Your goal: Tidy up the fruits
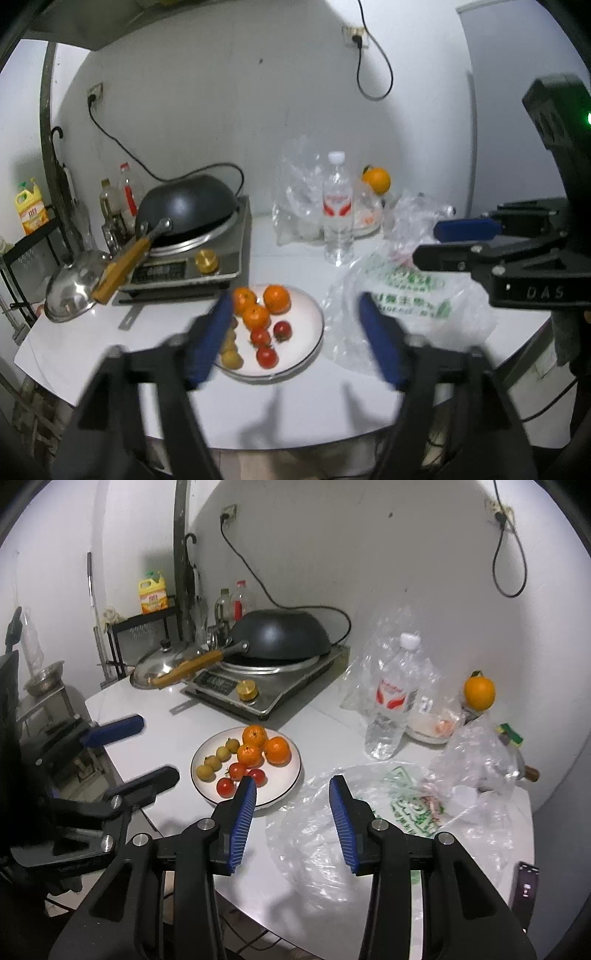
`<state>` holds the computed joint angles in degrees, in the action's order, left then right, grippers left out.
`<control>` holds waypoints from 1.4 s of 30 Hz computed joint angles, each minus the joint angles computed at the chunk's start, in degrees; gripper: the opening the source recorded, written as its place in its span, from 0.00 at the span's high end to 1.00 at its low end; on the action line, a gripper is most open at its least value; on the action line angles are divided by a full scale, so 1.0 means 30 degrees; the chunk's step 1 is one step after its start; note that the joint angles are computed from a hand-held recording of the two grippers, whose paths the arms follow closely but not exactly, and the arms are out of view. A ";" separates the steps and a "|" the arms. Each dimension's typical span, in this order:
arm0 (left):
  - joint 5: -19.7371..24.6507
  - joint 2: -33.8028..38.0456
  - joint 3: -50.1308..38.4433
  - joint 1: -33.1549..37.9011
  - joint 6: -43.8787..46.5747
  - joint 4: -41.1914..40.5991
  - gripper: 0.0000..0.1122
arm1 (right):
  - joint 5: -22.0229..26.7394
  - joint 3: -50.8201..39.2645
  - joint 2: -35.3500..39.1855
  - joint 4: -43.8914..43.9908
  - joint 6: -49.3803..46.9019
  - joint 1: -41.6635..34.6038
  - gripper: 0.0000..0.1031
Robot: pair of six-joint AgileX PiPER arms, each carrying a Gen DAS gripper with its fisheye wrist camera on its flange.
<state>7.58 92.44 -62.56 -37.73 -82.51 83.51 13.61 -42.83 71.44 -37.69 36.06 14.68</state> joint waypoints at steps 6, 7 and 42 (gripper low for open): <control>0.0728 -0.1172 -0.0150 -0.0774 0.1450 -0.1261 0.23 | 0.0733 0.0507 -0.2281 0.0168 -0.0103 0.0292 0.48; 0.0920 -0.1353 -0.0215 -0.0942 0.1549 -0.1341 0.22 | 0.0775 0.0578 -0.2757 0.0416 -0.0306 0.0286 0.46; 0.5603 -0.4232 -0.3875 -0.3874 0.2744 -0.1614 0.19 | 0.6301 -0.1578 -0.8070 -0.7937 0.5974 0.3725 0.36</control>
<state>24.39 79.74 -74.19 -49.35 -74.28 78.66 32.51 -47.57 47.23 -61.50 53.98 25.85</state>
